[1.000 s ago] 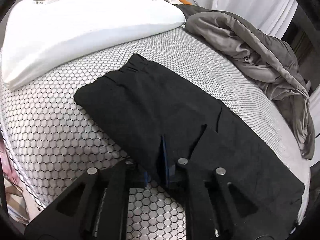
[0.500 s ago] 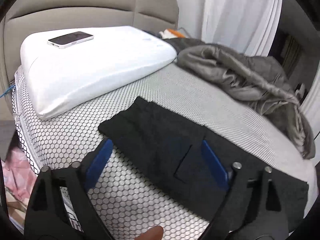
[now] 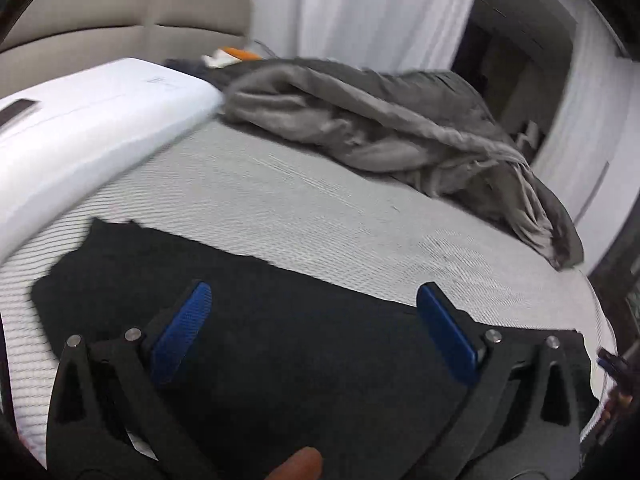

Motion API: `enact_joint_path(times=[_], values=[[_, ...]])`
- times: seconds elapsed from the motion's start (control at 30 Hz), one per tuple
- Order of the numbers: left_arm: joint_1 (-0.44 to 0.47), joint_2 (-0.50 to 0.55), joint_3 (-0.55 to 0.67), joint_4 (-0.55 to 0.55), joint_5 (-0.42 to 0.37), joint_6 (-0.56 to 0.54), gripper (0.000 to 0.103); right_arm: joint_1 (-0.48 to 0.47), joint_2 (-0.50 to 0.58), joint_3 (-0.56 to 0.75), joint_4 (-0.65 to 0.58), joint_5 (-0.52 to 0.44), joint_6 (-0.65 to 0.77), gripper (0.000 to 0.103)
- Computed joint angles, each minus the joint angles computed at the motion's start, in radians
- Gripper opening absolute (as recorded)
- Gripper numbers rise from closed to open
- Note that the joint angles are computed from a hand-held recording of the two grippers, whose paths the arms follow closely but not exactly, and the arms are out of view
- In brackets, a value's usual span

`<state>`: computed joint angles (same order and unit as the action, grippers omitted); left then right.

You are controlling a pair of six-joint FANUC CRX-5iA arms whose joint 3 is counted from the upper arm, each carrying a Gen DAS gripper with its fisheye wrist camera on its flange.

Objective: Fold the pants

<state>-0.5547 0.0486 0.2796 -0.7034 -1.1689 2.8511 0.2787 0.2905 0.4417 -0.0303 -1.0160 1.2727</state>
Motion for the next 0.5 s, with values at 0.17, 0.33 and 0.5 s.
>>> enact_joint_path(times=[0.17, 0.33, 0.5], values=[[0.038, 0.043, -0.035, 0.073, 0.11, -0.073, 0.102, 0.021, 0.15, 0.157, 0.024, -0.1, 0.07, 0.079], [0.084, 0.058, -0.067, 0.154, 0.14, -0.09, 0.102, 0.021, 0.246, 0.258, 0.066, -0.159, 0.063, 0.079], [0.067, 0.033, -0.085, 0.093, 0.099, -0.028, 0.102, 0.022, 0.292, 0.323, 0.057, -0.212, 0.09, 0.051]])
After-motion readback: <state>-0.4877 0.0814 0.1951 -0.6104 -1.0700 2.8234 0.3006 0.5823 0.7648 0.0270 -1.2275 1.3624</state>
